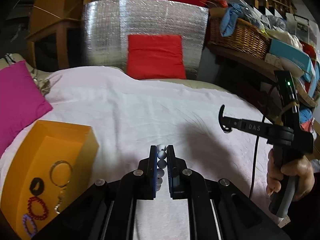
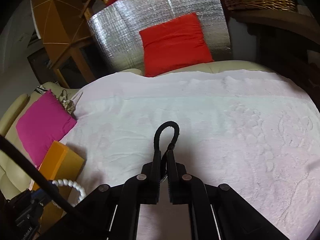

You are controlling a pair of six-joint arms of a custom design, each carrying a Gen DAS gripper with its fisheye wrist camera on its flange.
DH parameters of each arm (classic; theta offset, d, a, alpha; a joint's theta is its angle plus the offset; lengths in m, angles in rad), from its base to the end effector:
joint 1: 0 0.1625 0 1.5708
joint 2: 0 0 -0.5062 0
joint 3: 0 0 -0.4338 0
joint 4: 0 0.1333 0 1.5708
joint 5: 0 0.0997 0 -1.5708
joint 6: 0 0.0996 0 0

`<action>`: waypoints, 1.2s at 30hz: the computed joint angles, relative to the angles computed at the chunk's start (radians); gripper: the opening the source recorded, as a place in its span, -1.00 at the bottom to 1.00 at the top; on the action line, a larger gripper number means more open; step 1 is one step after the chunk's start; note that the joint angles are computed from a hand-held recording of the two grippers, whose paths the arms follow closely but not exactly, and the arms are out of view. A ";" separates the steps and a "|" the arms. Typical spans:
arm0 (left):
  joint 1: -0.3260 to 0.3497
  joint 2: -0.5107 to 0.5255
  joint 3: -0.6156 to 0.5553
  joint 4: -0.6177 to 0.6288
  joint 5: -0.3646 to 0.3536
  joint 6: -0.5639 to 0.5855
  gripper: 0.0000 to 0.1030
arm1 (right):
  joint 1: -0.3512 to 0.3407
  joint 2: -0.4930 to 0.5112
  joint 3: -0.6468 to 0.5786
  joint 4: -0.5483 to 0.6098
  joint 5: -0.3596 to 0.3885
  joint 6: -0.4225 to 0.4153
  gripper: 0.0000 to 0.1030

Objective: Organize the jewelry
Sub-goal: 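Carry the white bracelet with the left gripper while the right carries the hair tie over the box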

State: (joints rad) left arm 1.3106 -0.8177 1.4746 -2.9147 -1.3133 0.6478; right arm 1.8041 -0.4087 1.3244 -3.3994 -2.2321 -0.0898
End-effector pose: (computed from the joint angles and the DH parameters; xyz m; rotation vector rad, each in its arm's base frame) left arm -0.0597 -0.8408 0.2557 1.0457 2.4211 -0.8590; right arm 0.2671 -0.8122 0.0505 -0.0127 -2.3312 1.1824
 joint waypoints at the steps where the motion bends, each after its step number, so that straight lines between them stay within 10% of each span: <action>1: 0.001 -0.004 0.001 -0.010 0.003 -0.001 -0.82 | 0.002 0.004 -0.004 0.001 0.004 -0.004 -0.88; 36: 0.096 -0.102 -0.004 -0.209 0.025 -0.016 -0.82 | 0.125 0.236 -0.297 0.114 0.126 -0.186 -0.88</action>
State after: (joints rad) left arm 1.4062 -0.9196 1.4702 -3.1233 -1.2881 0.6320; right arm 1.9287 -0.1731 1.0273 -3.2851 -2.1059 -0.2762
